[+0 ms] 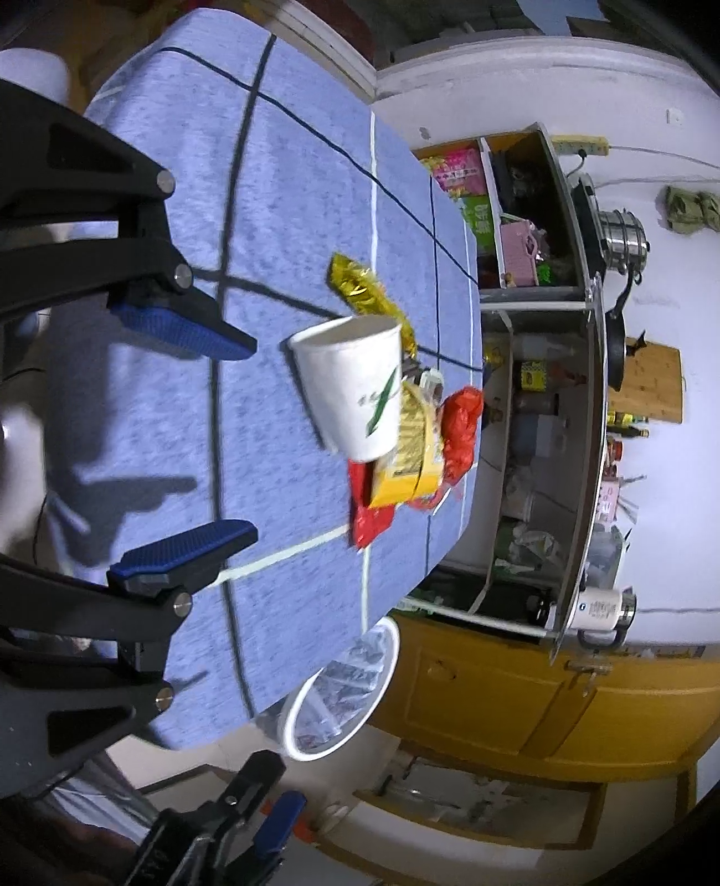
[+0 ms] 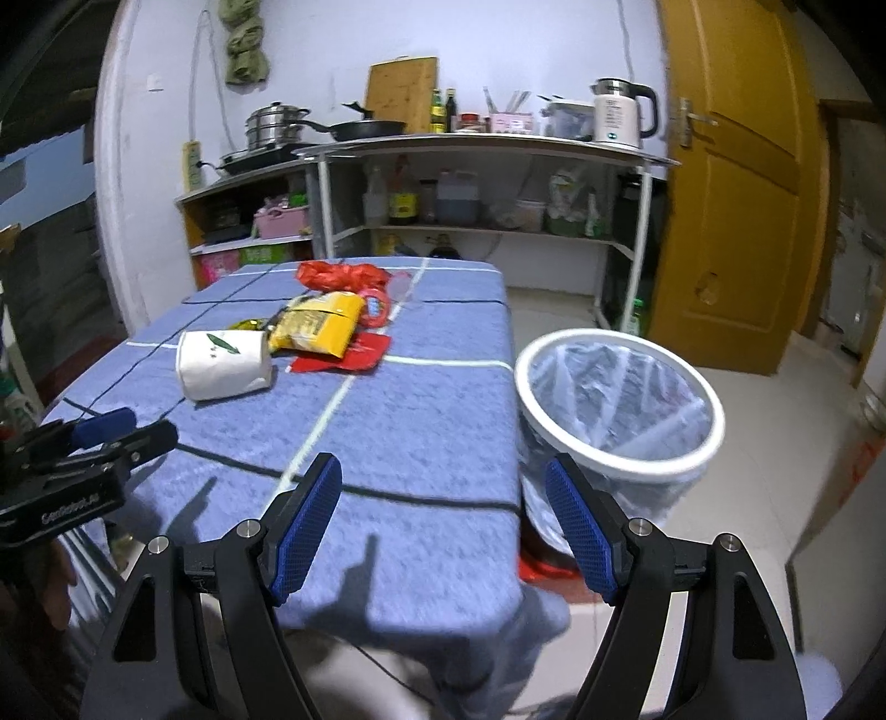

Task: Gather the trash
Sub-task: 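Grasp the white paper cup with the left tool while the right tool grasps the yellow snack bag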

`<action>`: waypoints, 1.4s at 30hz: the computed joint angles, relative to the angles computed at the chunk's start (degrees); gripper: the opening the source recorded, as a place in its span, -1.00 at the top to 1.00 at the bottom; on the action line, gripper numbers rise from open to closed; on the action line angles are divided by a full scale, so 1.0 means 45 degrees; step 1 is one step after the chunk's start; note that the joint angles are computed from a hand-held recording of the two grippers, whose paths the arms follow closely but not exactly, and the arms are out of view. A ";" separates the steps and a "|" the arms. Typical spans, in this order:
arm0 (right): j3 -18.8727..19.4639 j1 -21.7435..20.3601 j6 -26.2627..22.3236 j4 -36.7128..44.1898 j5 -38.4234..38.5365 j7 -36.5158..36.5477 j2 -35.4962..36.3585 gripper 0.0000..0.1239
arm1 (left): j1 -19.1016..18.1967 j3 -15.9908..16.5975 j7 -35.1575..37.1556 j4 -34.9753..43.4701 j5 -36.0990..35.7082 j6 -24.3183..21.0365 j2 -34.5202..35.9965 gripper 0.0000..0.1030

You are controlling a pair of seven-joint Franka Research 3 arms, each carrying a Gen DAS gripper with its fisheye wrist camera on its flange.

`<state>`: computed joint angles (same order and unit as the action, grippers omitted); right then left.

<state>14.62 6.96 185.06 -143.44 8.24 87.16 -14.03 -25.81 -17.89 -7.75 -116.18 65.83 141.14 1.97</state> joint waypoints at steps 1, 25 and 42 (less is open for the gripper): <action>-0.0339 0.0387 -0.0039 0.0195 0.0052 -0.0180 0.0179 -0.23 | 0.0077 0.0078 -0.0044 0.0002 0.0050 0.0072 -0.0019 -0.27; -0.2258 0.2960 -0.3880 0.6631 0.5581 -0.7407 0.4733 -0.23 | 0.2000 0.1353 0.8779 0.1462 -0.3260 0.5248 0.1840 -0.69; -0.1372 0.1704 -0.9472 1.3887 0.5466 -0.6073 0.9598 -0.23 | 0.1163 0.1923 0.7244 0.1133 -0.2602 0.4172 0.1577 -0.35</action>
